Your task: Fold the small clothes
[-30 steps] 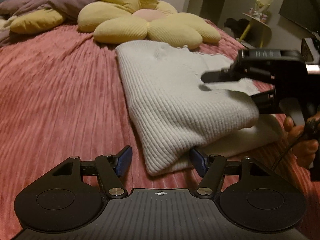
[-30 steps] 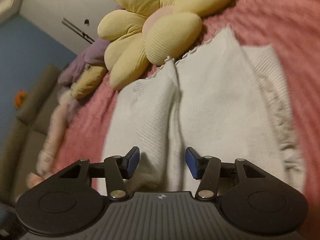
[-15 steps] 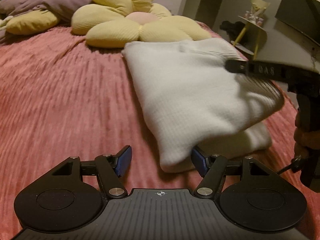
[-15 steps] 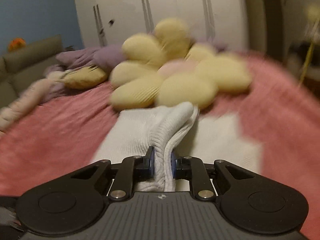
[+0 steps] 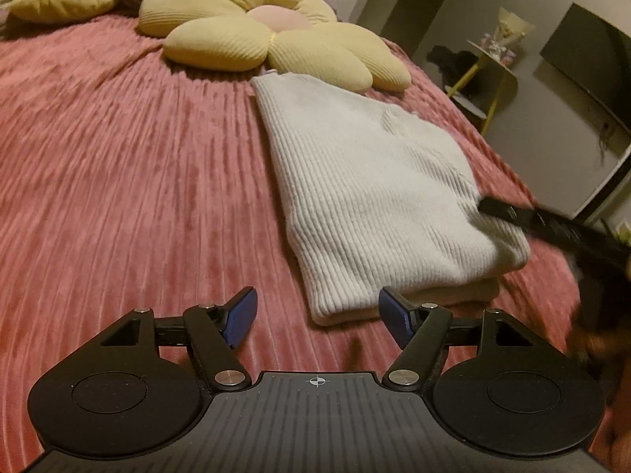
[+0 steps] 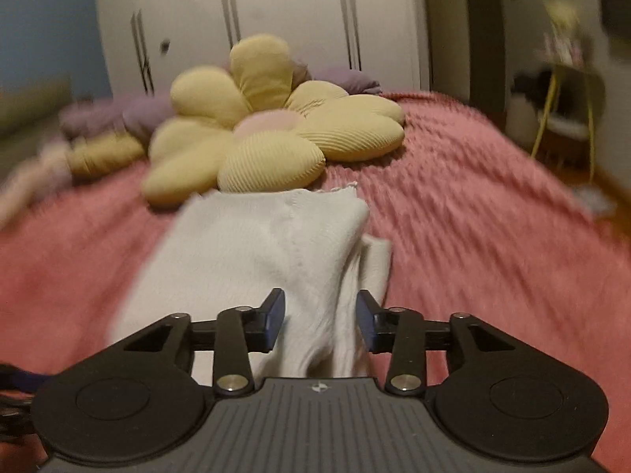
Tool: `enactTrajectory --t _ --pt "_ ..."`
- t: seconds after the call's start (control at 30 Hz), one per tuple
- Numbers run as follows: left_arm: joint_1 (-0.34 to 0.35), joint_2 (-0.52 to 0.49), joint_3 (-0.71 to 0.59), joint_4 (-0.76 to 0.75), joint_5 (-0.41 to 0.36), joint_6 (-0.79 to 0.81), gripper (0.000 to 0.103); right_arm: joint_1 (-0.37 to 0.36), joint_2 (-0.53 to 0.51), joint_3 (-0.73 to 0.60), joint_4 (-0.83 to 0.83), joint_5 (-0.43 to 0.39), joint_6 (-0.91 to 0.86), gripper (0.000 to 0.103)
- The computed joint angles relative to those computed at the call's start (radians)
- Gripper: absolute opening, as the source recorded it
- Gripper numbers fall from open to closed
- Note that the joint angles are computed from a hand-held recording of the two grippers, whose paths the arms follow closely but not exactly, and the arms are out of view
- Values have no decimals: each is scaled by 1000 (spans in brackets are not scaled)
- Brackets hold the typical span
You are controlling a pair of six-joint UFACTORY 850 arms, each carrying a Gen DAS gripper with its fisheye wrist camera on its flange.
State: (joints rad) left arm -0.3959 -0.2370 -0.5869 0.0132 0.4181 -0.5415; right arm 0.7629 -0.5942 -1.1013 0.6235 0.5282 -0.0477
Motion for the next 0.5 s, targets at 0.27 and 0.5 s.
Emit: enactTrajectory --t 0.27,0.5 --pt "-36 4 2 -25 -18 -10 77 20 65 151 -211 39 381 45" --pt "-47 17 5 -36 -21 -8 78 -27 42 181 -482 140 860 43"
